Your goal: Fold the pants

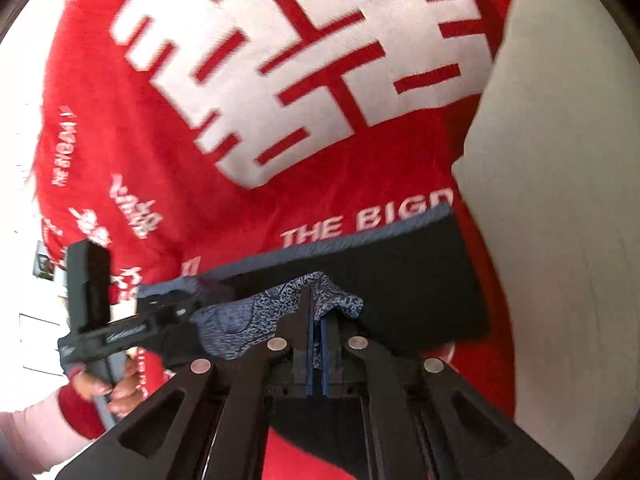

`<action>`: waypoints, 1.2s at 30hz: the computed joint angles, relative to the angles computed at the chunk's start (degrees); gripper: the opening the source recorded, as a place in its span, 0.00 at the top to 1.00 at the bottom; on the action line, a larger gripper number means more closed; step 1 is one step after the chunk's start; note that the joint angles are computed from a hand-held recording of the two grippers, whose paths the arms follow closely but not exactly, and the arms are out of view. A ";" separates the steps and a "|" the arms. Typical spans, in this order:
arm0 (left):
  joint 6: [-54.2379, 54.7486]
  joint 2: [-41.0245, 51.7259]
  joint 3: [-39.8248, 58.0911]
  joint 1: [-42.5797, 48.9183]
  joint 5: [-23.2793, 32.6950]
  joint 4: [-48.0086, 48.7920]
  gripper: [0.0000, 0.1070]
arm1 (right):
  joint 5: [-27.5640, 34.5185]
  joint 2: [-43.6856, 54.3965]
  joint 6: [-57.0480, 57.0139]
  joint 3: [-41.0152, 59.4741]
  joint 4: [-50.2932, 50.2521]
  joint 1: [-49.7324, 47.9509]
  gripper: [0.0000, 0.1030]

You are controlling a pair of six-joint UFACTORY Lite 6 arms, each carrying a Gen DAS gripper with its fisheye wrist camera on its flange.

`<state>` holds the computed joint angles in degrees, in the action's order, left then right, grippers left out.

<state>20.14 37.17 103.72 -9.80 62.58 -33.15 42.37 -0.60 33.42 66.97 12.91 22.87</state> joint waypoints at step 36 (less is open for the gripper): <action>-28.17 15.73 8.24 1.05 -13.27 38.98 0.32 | 0.25 24.16 11.73 8.88 -16.88 2.58 0.71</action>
<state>-8.03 52.90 111.96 -8.75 49.31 5.83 42.62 23.56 45.15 75.85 -3.97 25.45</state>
